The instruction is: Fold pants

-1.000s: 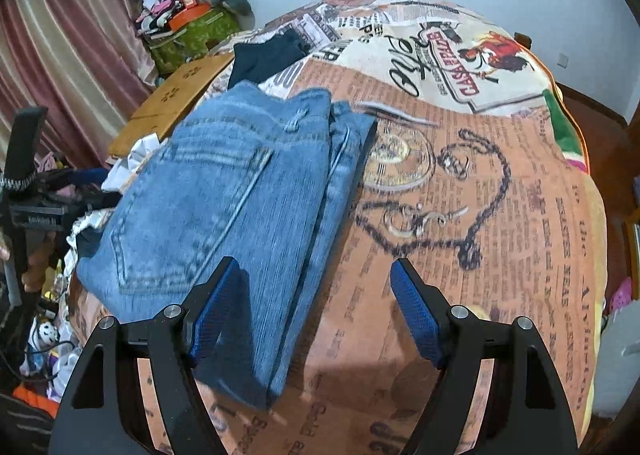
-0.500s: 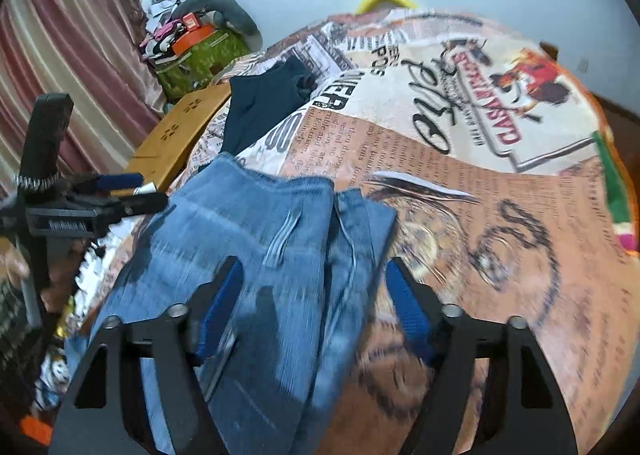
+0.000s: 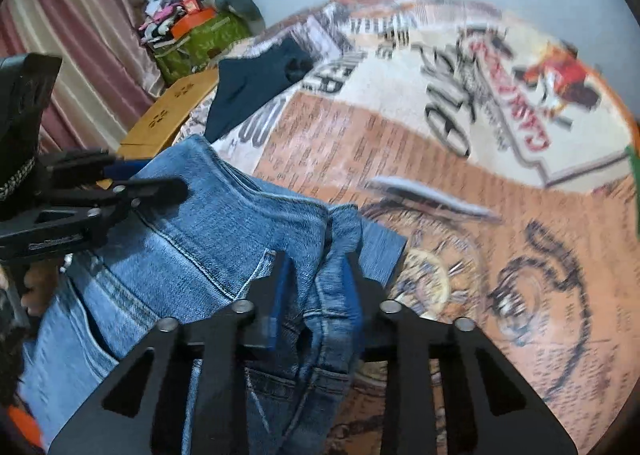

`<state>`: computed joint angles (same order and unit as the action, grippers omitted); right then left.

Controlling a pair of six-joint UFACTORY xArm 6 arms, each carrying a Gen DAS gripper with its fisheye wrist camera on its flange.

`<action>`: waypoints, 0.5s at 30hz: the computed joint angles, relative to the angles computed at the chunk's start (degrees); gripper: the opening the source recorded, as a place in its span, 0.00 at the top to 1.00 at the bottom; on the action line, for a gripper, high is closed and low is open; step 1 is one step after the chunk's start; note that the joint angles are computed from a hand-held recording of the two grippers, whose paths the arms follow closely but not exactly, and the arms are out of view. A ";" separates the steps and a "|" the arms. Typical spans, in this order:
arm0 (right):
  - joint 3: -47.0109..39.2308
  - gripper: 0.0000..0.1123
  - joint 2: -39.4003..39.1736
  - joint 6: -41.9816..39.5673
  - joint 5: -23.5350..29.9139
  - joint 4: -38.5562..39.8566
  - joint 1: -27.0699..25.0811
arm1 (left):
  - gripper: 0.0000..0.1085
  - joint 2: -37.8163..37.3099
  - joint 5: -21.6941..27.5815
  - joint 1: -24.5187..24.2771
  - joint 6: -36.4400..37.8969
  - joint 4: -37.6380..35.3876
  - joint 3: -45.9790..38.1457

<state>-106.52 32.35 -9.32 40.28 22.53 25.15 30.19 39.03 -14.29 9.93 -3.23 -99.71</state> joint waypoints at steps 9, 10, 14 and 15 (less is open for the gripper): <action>-2.22 0.87 2.63 4.59 3.11 -7.24 -0.30 | 0.62 5.93 3.96 1.02 -5.78 3.90 -5.76; -2.85 0.87 2.70 5.29 3.98 -7.91 -0.19 | 0.62 5.78 4.19 1.02 -5.99 4.22 -5.82; -4.95 0.87 2.13 7.09 7.42 -11.19 0.06 | 0.62 2.94 4.22 1.02 -6.36 5.26 -3.82; -3.78 0.87 0.90 7.08 6.88 -11.38 0.16 | 0.62 1.76 3.81 1.04 -6.41 5.64 -2.73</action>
<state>-110.30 33.25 -2.23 47.16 11.16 25.30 31.95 42.84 -13.26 3.53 2.41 -102.44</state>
